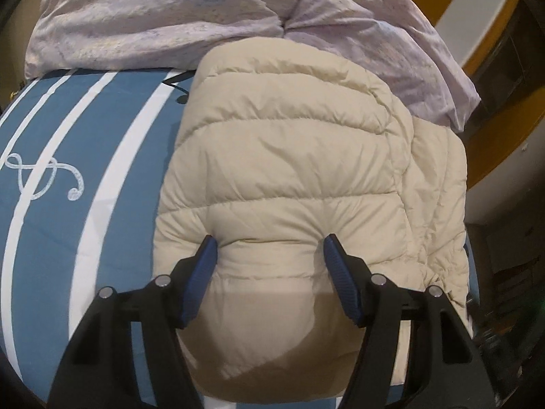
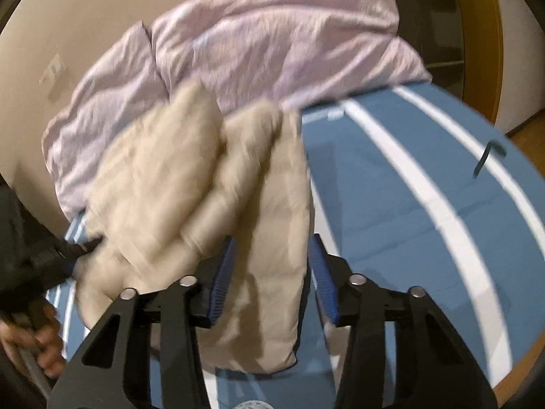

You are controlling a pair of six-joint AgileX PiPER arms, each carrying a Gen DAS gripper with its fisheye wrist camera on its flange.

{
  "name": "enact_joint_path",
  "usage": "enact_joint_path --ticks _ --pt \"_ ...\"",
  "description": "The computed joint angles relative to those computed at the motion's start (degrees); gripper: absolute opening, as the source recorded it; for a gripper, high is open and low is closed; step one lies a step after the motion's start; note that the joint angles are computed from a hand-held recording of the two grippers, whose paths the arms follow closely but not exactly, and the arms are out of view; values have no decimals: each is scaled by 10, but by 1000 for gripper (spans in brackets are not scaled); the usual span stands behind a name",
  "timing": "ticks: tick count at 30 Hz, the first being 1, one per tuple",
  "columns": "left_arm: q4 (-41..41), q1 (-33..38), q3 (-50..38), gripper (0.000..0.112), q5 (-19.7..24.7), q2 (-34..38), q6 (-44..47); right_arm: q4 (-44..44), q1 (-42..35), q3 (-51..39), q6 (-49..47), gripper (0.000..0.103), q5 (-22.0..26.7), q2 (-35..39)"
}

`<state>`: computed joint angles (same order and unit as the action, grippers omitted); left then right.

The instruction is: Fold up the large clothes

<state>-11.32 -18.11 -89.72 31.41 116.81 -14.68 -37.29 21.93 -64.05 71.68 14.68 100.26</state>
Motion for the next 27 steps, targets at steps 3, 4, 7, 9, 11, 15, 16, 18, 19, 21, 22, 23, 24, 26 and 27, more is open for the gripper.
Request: enact_joint_path --ticks 3,4,7,9,11,15,16,18,19,21,22,23,24,26,27 --pt "0 -7 -7 65 1 7 0 103 -1 -35 -123 34 5 -1" --pt "3 -10 -9 65 2 9 -3 152 1 -53 -179 30 11 6" --pt "4 -17 -16 65 3 15 -6 243 15 -106 -287 22 29 39" --pt "5 -20 -18 65 3 18 -7 246 27 -129 -304 21 41 60" --pt "3 -20 -18 64 2 18 -2 236 36 -154 -306 21 68 88" --pt "-39 -6 -1 62 -9 4 54 226 23 -157 -299 13 90 127" --pt "-57 -2 3 61 -11 0 75 236 16 -146 -303 8 82 127" --pt "-76 5 6 61 -12 -8 100 265 -1 -137 -319 7 73 132" --pt "-76 7 6 61 -14 -11 105 263 -3 -140 -318 6 75 136" --pt "-69 9 3 61 -16 -15 110 260 -7 -144 -319 6 78 143" --pt "-60 9 -1 61 -16 -16 107 267 -10 -145 -327 6 78 145" --pt "-51 9 -5 61 -14 -16 106 274 -12 -144 -334 6 78 143" --pt "-42 9 -10 61 -12 -17 104 288 -15 -139 -347 6 71 137" --pt "-6 6 -18 61 -15 -18 91 321 -24 -125 -373 6 57 117" --pt "14 4 -23 61 -16 -18 82 333 -28 -121 -381 6 49 109"
